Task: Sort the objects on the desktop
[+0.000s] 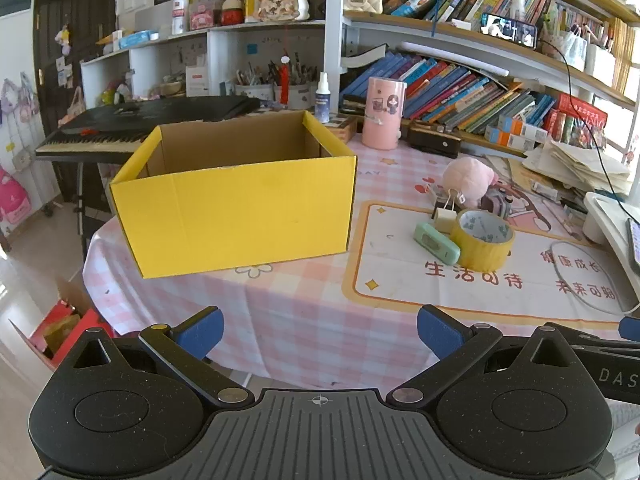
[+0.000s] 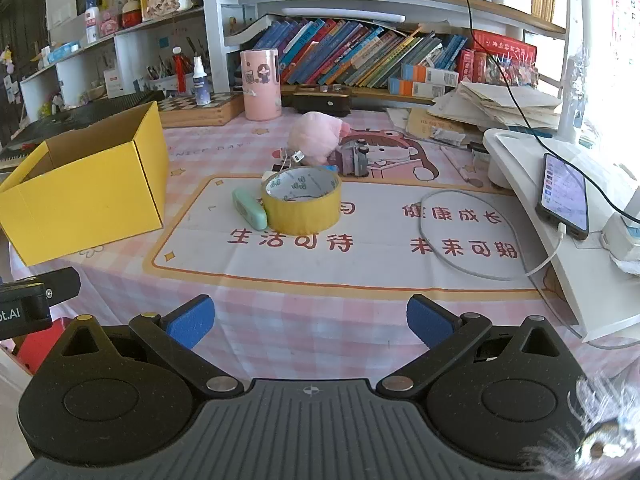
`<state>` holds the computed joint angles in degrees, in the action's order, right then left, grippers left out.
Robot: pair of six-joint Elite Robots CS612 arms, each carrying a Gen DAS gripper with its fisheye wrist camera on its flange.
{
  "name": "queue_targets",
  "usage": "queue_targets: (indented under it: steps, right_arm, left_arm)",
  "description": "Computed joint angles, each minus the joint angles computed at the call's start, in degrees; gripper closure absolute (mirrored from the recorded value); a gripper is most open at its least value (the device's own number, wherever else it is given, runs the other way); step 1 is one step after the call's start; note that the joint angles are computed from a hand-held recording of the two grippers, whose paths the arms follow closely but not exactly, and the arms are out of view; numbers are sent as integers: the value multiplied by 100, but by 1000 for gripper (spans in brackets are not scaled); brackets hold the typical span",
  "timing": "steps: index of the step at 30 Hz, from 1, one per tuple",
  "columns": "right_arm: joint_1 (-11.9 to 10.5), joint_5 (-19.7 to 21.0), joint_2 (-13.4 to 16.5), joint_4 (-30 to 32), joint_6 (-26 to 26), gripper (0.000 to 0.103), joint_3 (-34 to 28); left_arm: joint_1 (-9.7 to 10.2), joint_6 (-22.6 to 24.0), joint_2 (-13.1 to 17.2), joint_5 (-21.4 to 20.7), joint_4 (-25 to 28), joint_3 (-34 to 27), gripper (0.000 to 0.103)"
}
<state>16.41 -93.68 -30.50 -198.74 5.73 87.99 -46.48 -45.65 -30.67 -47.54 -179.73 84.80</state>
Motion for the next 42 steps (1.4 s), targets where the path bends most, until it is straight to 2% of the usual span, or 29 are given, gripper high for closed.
queue_targets:
  steps: [42]
  right_arm:
    - [31, -22, 17, 59, 18, 0, -58]
  left_arm:
    - [10, -74, -2, 48, 135, -19, 0]
